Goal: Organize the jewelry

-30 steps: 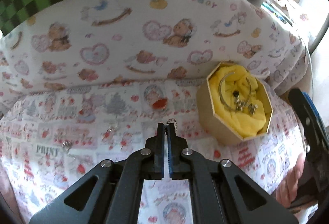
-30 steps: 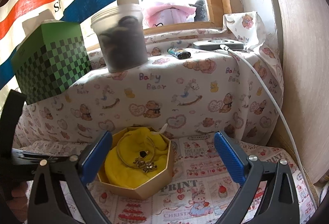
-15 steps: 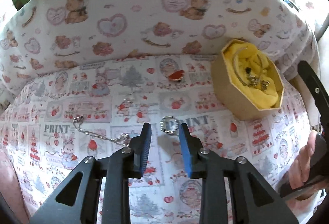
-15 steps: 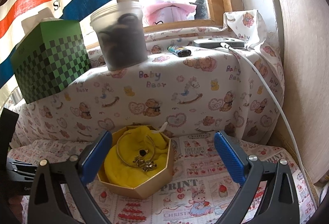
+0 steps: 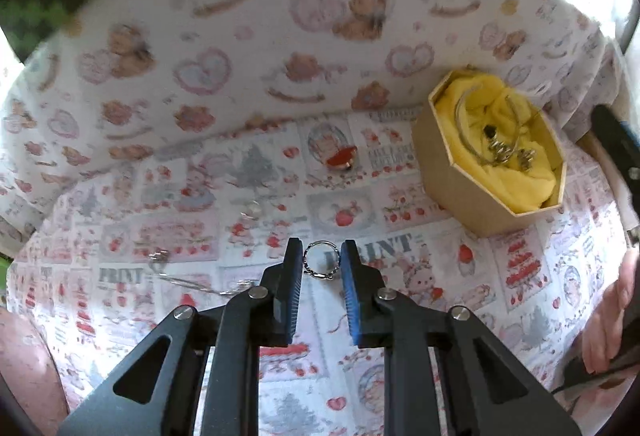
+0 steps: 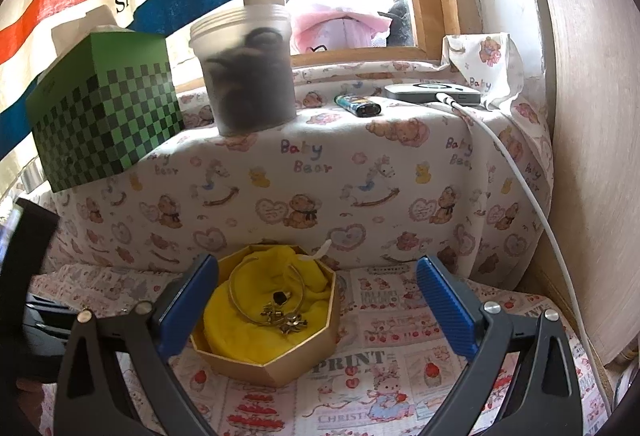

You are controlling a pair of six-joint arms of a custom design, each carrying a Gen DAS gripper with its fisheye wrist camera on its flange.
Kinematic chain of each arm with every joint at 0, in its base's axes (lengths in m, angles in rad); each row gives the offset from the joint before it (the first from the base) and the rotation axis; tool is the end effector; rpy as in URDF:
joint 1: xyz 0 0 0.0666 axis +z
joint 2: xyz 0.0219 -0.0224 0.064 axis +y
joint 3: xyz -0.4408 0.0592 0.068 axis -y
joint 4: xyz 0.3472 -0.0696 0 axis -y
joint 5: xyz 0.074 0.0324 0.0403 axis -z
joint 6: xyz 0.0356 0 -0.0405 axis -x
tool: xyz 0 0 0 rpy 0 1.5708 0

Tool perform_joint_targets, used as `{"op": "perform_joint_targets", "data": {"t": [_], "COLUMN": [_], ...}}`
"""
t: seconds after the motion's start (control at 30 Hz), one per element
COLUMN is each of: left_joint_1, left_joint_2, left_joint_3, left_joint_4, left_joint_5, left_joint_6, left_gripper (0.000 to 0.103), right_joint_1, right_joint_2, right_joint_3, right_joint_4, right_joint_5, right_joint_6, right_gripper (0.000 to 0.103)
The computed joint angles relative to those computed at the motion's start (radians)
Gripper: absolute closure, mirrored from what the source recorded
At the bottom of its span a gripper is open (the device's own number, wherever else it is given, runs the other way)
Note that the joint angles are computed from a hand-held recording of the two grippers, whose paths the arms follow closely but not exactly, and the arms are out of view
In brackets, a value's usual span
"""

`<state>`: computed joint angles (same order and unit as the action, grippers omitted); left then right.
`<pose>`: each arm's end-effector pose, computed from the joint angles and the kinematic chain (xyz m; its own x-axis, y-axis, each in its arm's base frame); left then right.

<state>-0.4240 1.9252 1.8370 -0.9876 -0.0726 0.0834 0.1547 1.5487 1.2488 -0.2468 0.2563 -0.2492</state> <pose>0.5809 -0.2598 0.3934 -0.8308 0.2839 -0.4787 0.3108 0.9502 0.0240 0.4998 0.0684 0.4137 -0.4818 0.1663 -0.8604 0.1896 0.9784 0.0830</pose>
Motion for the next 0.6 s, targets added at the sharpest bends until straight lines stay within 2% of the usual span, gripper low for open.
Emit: {"op": "perform_joint_targets", "data": {"t": [0.1,0.2,0.23,0.27,0.33,0.4,0.43,0.5,0.6], "left_joint_1": [0.036,0.069,0.077,0.087,0.127,0.141,0.145,0.154,0.189], "left_joint_2": [-0.089,-0.177,-0.191,-0.201,-0.222,-0.221,-0.217,-0.217,-0.189], "left_joint_3": [-0.110,-0.221,-0.229,-0.233,-0.253,-0.251,-0.258,-0.272,-0.250], "left_joint_4": [0.116,0.275,0.285,0.289,0.325,0.346,0.366,0.377,0.345], "left_joint_5": [0.050,0.008,-0.005,0.005,0.060,0.042,0.018,-0.032,0.007], "left_joint_6": [0.018,0.057,0.062,0.058,0.059,0.054,0.047,0.046,0.076], "left_gripper": [0.085,0.085,0.085,0.085,0.085,0.085,0.085,0.085,0.085], "right_joint_1": [0.009,0.027,0.034,0.046,0.066,0.084,0.093,0.107,0.121], "right_joint_2": [-0.015,-0.041,-0.043,-0.036,0.000,0.052,0.093,0.204,0.319], "right_joint_3": [-0.001,0.009,0.023,0.053,0.127,0.211,0.275,0.438,0.584], "right_joint_4": [0.008,-0.002,-0.023,-0.072,-0.174,-0.284,-0.368,-0.571,-0.715], "right_joint_5": [-0.043,-0.121,-0.137,-0.145,-0.178,-0.195,-0.209,-0.240,-0.210], "right_joint_6": [0.043,0.097,0.102,0.109,0.125,0.122,0.116,0.097,0.063], "right_gripper": [0.004,0.004,0.008,0.012,0.028,0.035,0.041,0.047,0.052]}}
